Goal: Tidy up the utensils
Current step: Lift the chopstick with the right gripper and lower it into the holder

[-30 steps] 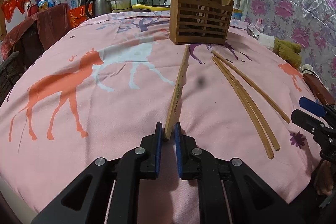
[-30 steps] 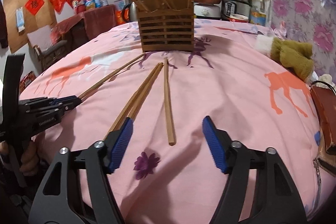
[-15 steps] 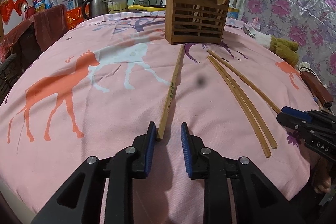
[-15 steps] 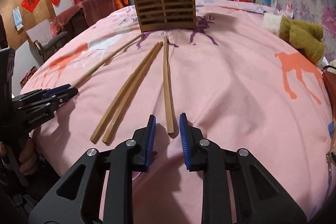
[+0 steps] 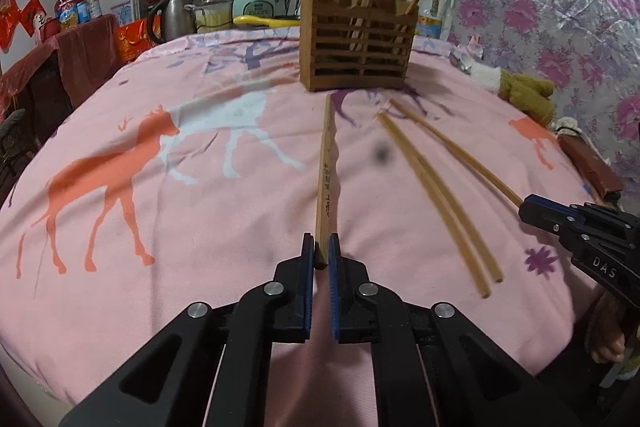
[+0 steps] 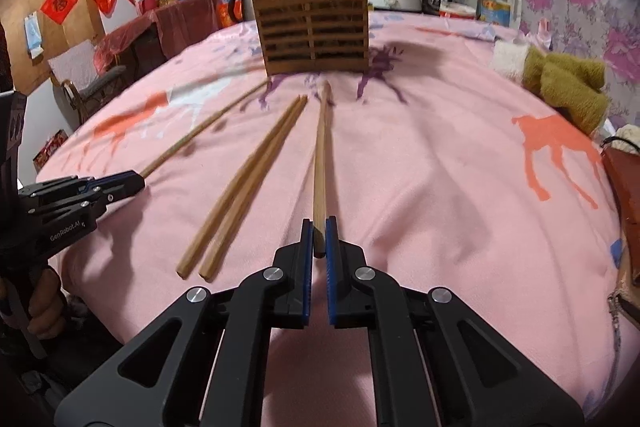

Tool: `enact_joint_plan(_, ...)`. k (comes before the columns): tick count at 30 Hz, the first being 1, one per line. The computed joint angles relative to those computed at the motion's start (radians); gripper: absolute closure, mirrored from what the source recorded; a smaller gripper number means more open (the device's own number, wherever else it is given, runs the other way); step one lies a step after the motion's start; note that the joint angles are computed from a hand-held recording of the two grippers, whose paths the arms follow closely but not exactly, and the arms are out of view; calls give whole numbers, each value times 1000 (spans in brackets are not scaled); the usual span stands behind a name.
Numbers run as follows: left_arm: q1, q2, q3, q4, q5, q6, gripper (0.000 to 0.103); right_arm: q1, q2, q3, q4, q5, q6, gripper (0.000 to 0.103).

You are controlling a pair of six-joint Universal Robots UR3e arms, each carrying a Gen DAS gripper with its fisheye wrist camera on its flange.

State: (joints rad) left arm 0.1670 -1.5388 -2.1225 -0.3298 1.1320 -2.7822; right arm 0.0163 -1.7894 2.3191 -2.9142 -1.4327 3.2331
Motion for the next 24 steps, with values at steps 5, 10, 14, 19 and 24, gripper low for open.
enact_joint_plan(5, -7, 73, 25, -48, -8, -20, 96, -22, -90, -9, 8, 22, 15, 97)
enact_joint_plan(10, -9, 117, 117, -124, -19, -52, 96, -76, -175, -79, 50, 63, 14, 97)
enact_joint_plan(14, -24, 111, 220, -178, -22, -69, 97, -131, -206, -140, 78, 124, 24, 97)
enact_joint_plan(19, -35, 94, 341, -253, -46, -77, 97, -174, -205, -217, 119, 182, 18, 97)
enact_joint_plan(24, -51, 47, 483, -336, -80, -78, 97, -160, -187, -271, 128, 162, 10, 97)
